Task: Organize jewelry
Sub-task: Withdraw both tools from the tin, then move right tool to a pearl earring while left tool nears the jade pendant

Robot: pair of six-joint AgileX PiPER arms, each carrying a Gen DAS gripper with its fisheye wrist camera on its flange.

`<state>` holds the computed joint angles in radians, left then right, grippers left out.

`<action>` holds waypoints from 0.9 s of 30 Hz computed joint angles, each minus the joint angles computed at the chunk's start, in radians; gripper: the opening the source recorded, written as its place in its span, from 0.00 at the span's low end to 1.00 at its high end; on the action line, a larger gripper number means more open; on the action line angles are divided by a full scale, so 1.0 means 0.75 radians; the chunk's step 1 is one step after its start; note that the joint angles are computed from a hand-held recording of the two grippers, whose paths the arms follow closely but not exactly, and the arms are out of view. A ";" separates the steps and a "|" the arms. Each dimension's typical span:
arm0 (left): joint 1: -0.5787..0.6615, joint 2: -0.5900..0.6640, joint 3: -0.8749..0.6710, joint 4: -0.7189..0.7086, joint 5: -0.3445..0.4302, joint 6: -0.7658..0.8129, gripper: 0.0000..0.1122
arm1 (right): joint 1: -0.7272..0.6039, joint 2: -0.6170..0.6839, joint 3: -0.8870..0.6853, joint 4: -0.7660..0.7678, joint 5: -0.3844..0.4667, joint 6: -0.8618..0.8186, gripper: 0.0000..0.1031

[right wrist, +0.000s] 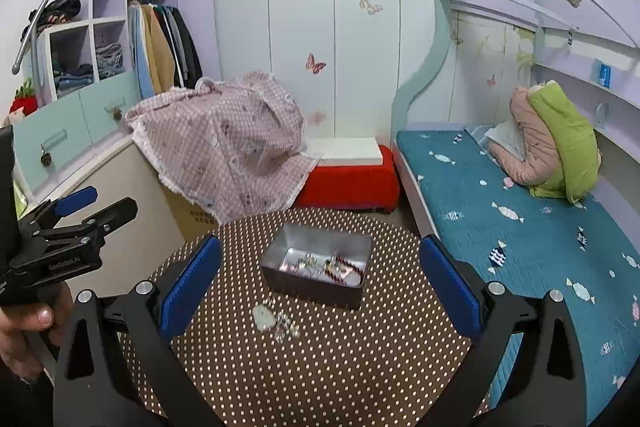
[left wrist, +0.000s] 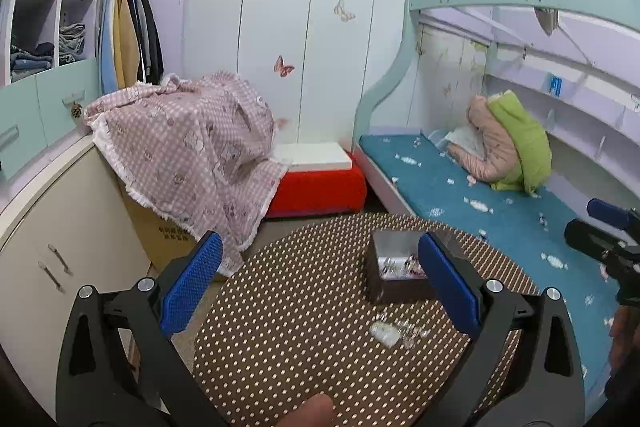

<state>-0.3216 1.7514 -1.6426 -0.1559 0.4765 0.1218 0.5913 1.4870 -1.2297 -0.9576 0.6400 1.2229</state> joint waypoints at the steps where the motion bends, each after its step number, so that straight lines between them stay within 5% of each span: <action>1: -0.002 -0.004 0.021 0.010 -0.005 -0.004 0.87 | 0.004 -0.003 0.013 -0.004 -0.001 0.011 0.92; 14: -0.040 0.060 0.183 0.045 -0.029 -0.046 0.87 | -0.027 -0.032 0.159 0.011 -0.056 0.096 0.92; 27: -0.203 0.553 -0.182 0.320 0.170 -0.289 0.87 | -0.201 -0.002 0.317 0.195 -0.222 0.048 0.92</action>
